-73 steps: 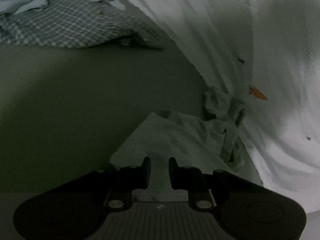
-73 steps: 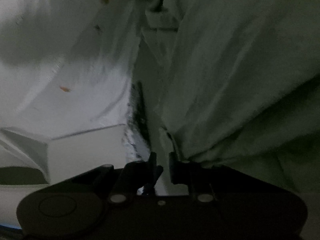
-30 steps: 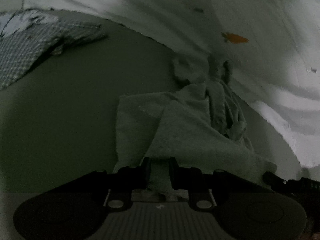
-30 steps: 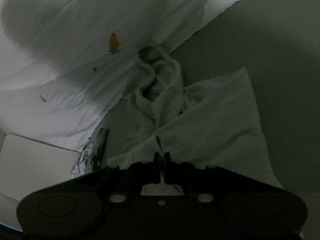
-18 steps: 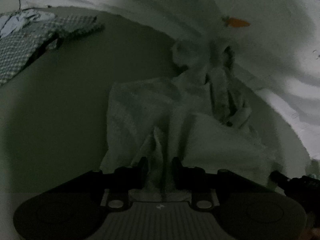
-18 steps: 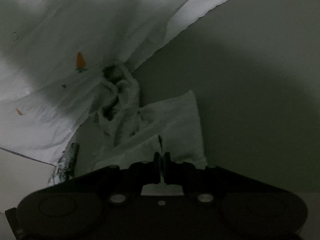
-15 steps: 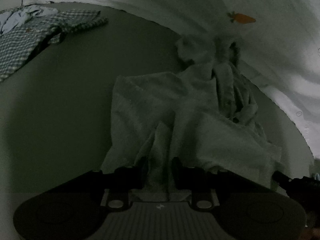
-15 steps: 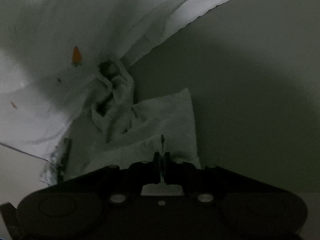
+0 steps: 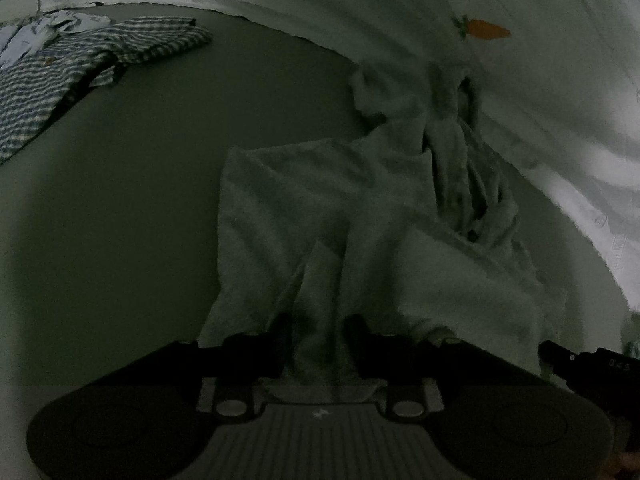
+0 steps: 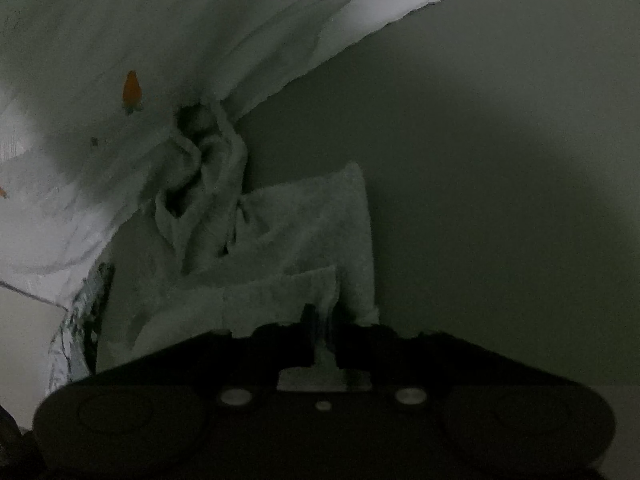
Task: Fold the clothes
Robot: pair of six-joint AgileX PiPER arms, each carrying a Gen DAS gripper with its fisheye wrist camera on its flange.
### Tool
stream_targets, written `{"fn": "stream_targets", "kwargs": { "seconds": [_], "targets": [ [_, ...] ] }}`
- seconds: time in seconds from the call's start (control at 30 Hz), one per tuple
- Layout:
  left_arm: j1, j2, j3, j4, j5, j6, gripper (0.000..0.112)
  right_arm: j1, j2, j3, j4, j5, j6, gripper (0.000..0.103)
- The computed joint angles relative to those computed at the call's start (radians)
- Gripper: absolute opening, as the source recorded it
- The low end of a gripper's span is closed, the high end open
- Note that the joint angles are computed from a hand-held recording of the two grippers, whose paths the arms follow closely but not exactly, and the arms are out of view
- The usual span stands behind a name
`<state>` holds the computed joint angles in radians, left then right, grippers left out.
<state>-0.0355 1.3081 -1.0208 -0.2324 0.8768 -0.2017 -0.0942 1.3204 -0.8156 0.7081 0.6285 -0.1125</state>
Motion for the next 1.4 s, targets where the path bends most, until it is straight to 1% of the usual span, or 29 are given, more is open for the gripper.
{"fn": "stream_targets", "kwargs": {
  "seconds": [0.03, 0.07, 0.1, 0.13, 0.2, 0.23, 0.27, 0.3, 0.37, 0.43, 0.5, 0.57, 0.63, 0.67, 0.7, 0.73, 0.77, 0.8, 0.87, 0.9, 0.97, 1.03, 1.07, 1.13, 1.23, 1.27, 1.3, 1.33, 1.4],
  "targets": [
    [0.008, -0.002, -0.006, -0.010, 0.005, -0.001, 0.037, 0.003, -0.010, -0.005, -0.014, -0.009, 0.007, 0.025],
    [0.016, -0.006, -0.013, -0.021, 0.008, 0.002, 0.037, 0.009, -0.015, -0.015, -0.038, -0.016, 0.018, 0.034],
    [0.020, -0.009, -0.019, -0.026, 0.010, 0.005, 0.038, 0.015, -0.019, -0.030, -0.069, -0.020, 0.037, 0.041],
    [0.025, -0.010, -0.030, -0.028, 0.012, 0.008, 0.039, 0.024, -0.019, -0.045, -0.102, -0.028, 0.055, 0.043],
    [0.038, -0.009, -0.057, -0.033, 0.006, 0.014, 0.042, 0.045, -0.008, -0.080, -0.170, -0.048, 0.087, 0.058],
    [0.045, -0.004, -0.073, -0.038, 0.003, 0.020, 0.044, 0.054, 0.006, -0.101, -0.194, -0.055, 0.088, 0.063],
    [0.052, 0.006, -0.093, -0.045, 0.002, 0.029, 0.046, 0.063, 0.026, -0.125, -0.213, -0.063, 0.083, 0.075],
    [0.056, 0.025, -0.120, -0.055, 0.000, 0.042, 0.048, 0.074, 0.049, -0.149, -0.233, -0.073, 0.076, 0.084],
    [0.065, 0.065, -0.175, -0.075, -0.002, 0.066, 0.054, 0.098, 0.096, -0.200, -0.279, -0.090, 0.067, 0.086],
    [0.065, 0.120, -0.237, -0.098, -0.004, 0.103, 0.067, 0.123, 0.150, -0.260, -0.345, -0.099, 0.077, 0.088],
    [0.058, 0.186, -0.311, -0.120, -0.003, 0.146, 0.074, 0.150, 0.214, -0.321, -0.419, -0.121, 0.110, 0.090],
    [0.023, 0.269, -0.409, -0.083, 0.000, 0.155, 0.077, 0.168, 0.281, -0.383, -0.450, -0.132, 0.119, 0.090],
    [-0.024, 0.348, -0.500, -0.019, -0.006, 0.164, 0.078, 0.181, 0.355, -0.459, -0.467, -0.132, 0.115, 0.088],
    [-0.045, 0.383, -0.538, 0.009, -0.012, 0.173, 0.078, 0.185, 0.390, -0.497, -0.464, -0.129, 0.104, 0.083],
    [-0.064, 0.411, -0.566, 0.031, -0.021, 0.185, 0.078, 0.186, 0.423, -0.535, -0.448, -0.123, 0.084, 0.074],
    [-0.081, 0.439, -0.596, 0.052, -0.028, 0.195, 0.078, 0.187, 0.457, -0.574, -0.433, -0.115, 0.065, 0.069],
    [-0.100, 0.470, -0.626, 0.070, -0.037, 0.201, 0.078, 0.187, 0.487, -0.609, -0.415, -0.107, 0.044, 0.056],
    [-0.116, 0.501, -0.658, 0.086, -0.045, 0.209, 0.078, 0.186, 0.515, -0.641, -0.399, -0.098, 0.024, 0.047],
    [-0.131, 0.547, -0.697, 0.070, -0.070, 0.265, 0.078, 0.186, 0.573, -0.709, -0.372, -0.078, -0.012, 0.044],
    [-0.137, 0.567, -0.713, 0.054, -0.082, 0.302, 0.076, 0.185, 0.598, -0.738, -0.355, -0.069, -0.038, 0.039],
    [-0.150, 0.609, -0.751, 0.048, -0.082, 0.347, 0.067, 0.183, 0.641, -0.786, -0.312, -0.046, -0.086, 0.036],
    [-0.157, 0.651, -0.789, 0.043, -0.074, 0.375, 0.051, 0.184, 0.676, -0.827, -0.283, -0.026, -0.104, 0.036],
    [-0.161, 0.671, -0.808, 0.045, -0.068, 0.380, 0.048, 0.190, 0.690, -0.841, -0.298, -0.024, -0.094, 0.034],
    [-0.165, 0.715, -0.850, 0.054, -0.051, 0.379, 0.035, 0.216, 0.701, -0.847, -0.372, -0.048, -0.065, 0.032],
    [-0.163, 0.783, -0.934, 0.057, 0.013, 0.385, 0.035, 0.251, 0.700, -0.847, -0.483, -0.068, -0.034, 0.031],
    [-0.162, 0.789, -0.935, 0.058, 0.011, 0.380, 0.035, 0.262, 0.699, -0.849, -0.524, -0.068, -0.023, 0.025],
    [-0.161, 0.796, -0.937, 0.058, 0.009, 0.374, 0.029, 0.270, 0.697, -0.849, -0.549, -0.066, -0.034, 0.012],
    [-0.159, 0.801, -0.937, 0.058, 0.007, 0.367, 0.019, 0.272, 0.695, -0.849, -0.548, -0.063, -0.064, 0.007],
    [-0.145, 0.790, -0.918, 0.048, -0.006, 0.333, 0.012, 0.274, 0.674, -0.825, -0.562, -0.081, -0.048, 0.007]
  ]
}}
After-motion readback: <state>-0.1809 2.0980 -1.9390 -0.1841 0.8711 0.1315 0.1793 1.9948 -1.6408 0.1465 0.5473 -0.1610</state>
